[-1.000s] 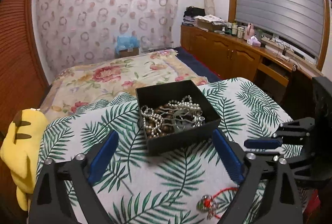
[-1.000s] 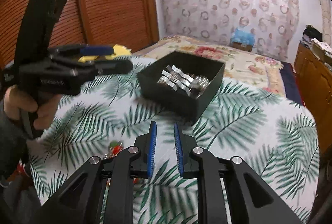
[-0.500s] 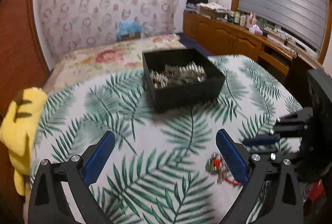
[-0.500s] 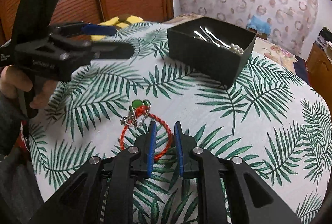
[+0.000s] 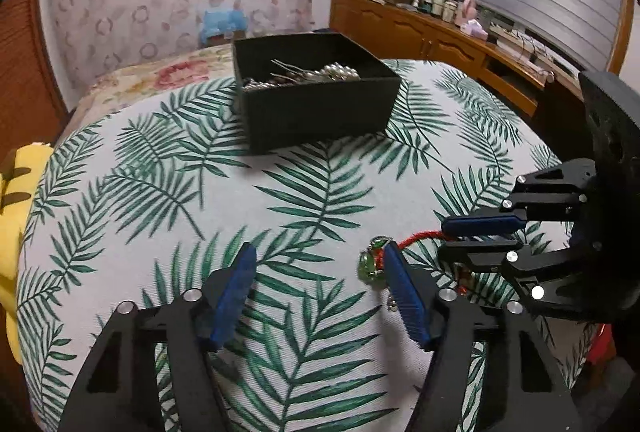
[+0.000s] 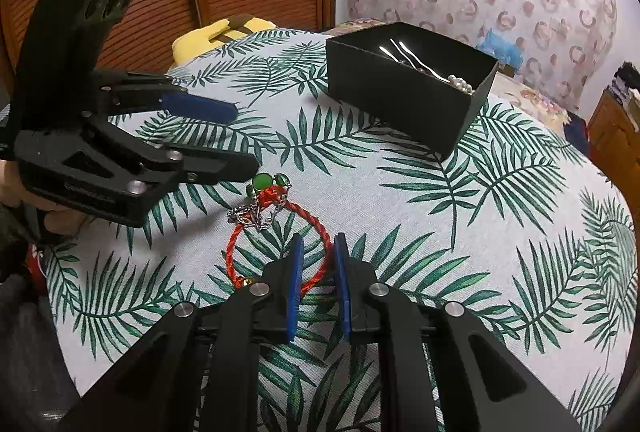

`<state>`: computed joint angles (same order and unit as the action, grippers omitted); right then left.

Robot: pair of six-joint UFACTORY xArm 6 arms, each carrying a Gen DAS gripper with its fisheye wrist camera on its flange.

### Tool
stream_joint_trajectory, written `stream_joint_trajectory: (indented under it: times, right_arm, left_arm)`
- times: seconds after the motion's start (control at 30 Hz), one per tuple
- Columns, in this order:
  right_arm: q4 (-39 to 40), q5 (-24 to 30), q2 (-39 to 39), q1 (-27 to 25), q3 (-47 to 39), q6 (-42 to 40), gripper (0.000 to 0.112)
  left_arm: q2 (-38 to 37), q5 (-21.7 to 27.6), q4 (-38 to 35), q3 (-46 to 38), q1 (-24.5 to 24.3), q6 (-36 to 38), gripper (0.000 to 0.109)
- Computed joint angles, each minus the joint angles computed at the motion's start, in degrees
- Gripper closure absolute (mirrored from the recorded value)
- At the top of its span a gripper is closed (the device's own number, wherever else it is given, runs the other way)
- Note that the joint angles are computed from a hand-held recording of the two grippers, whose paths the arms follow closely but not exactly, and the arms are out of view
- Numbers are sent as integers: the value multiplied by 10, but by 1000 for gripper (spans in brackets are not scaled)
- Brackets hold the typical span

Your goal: Organize jewelry

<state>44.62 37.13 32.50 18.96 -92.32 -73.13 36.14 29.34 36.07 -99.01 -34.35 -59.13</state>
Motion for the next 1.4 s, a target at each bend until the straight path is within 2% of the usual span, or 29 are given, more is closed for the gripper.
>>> stream_joint_trajectory:
  times: [0.17,0.33,0.5,0.63,0.67,0.77,1.03,1.23,1.27,1.33,1.4]
  right_arm:
    - [2,-3,-2,2,4,-1,95]
    - [2,-6,-3,2,6,-3,95]
    - [2,-7,-4,3,7,-3,95]
    - [1,-6,-3,2,6,-2,95]
    - [1,-7,-3,3,7,-2,95]
    - [1,-7,-3,3,7,-2,95]
    - [1,-6,-4,2,7,-2,95]
    - [0,-7,-5,2,8,-3,96]
    - [-1,-1,-3,1,4,-2,97]
    - [-4,10,4,-3,-9,10,109]
    - [-5,22,10,-6,-21,11,109]
  left_arm:
    - [20,12,-27,-26,-3,34,52]
    - [28,34,-24,-43,-4,38,73]
    - [32,38,-19,-50,-5,40,75]
    - [35,27,-40,-55,-8,72,103]
    - [35,35,-29,-58,-11,67,103]
    - [16,13,-13,-33,-9,37,104]
    - [-46,-5,90,25,-5,-81,104]
    - [-60,1,130,24,-8,-110,104]
    - [-62,1,136,25,-8,-114,104]
    - [-64,2,142,26,-9,-119,104]
    - [-64,5,144,26,-9,-119,104]
